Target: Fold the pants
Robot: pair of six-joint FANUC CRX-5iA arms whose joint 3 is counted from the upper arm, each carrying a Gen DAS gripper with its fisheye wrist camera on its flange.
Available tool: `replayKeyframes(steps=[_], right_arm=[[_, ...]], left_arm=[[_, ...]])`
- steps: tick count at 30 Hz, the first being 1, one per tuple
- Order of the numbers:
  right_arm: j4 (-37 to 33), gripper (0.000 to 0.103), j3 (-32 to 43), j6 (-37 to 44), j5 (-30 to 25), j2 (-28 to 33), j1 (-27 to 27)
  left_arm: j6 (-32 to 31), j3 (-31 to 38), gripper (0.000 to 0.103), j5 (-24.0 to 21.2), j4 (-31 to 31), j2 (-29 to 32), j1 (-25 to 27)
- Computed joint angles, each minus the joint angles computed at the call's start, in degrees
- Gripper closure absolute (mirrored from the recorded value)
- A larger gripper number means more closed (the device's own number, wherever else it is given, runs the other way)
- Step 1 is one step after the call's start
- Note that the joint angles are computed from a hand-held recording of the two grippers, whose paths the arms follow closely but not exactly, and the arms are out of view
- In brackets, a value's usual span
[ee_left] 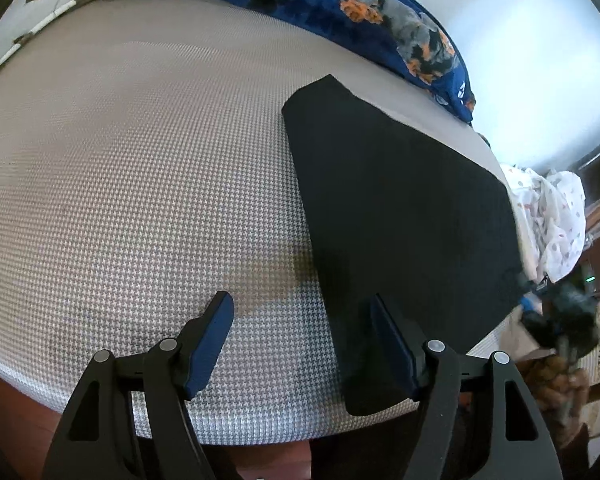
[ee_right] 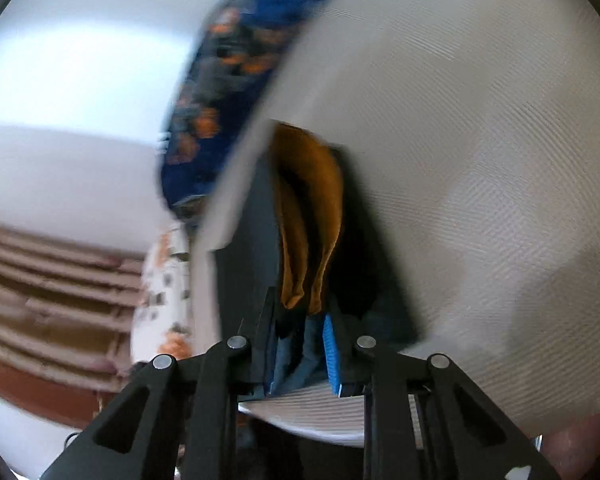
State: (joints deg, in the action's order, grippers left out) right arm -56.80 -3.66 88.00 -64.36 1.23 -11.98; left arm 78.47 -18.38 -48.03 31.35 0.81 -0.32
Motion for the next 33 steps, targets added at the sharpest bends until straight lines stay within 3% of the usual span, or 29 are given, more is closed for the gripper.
replayKeyframes(steps=[3,11,14,16,18,24,27,29,30,33], right_arm=[[-4.42,0.086,-2.03,1.5,-1.18,1.4,-3.17],[-4.01,0.079,-1.03,2.1,-2.79,1.62,-3.45],[-1.08,0.067,0.63,1.99,-3.07,1.45,-2.95],[2.38,0.037,1.66,1.77,-1.88,0.8,-1.85],[4.47,0.033,3.83,2.14,-3.51,1.9,-1.65],[5.86,0.033,13.97,6.15,-13.93,11.29,-0.79],[6.98,0.033,17.58,7.55,-16.23,14.34,0.58],[6.92,0.032,22.19,9.61,-20.79,17.94,1.78],[7.26,0.027,23.55,10.5,-21.8,18.91,2.49],[7.85,0.023,27.93,12.8,-24.75,21.79,4.5]], left_arm=[[-0.36,0.39,0.029,0.25,-1.45,0.0,-0.55],[-0.96,0.43,0.028,0.55,-1.15,0.27,-0.49],[-1.92,-0.98,0.028,0.8,0.27,-0.57,0.4],[-2.1,-1.18,0.028,0.81,0.66,-0.67,0.63],[-2.4,-1.36,0.028,0.82,0.77,-0.73,0.76],[-4.42,-1.66,0.028,0.07,2.03,-0.79,1.44],[-5.84,-1.95,0.028,-0.48,3.73,-0.67,2.51],[-9.31,-2.84,0.028,-1.66,7.49,-0.17,3.52],[-10.89,-3.02,0.028,-2.31,8.76,0.17,3.82],[-13.73,-2.62,0.028,-3.22,9.6,0.86,4.0]])
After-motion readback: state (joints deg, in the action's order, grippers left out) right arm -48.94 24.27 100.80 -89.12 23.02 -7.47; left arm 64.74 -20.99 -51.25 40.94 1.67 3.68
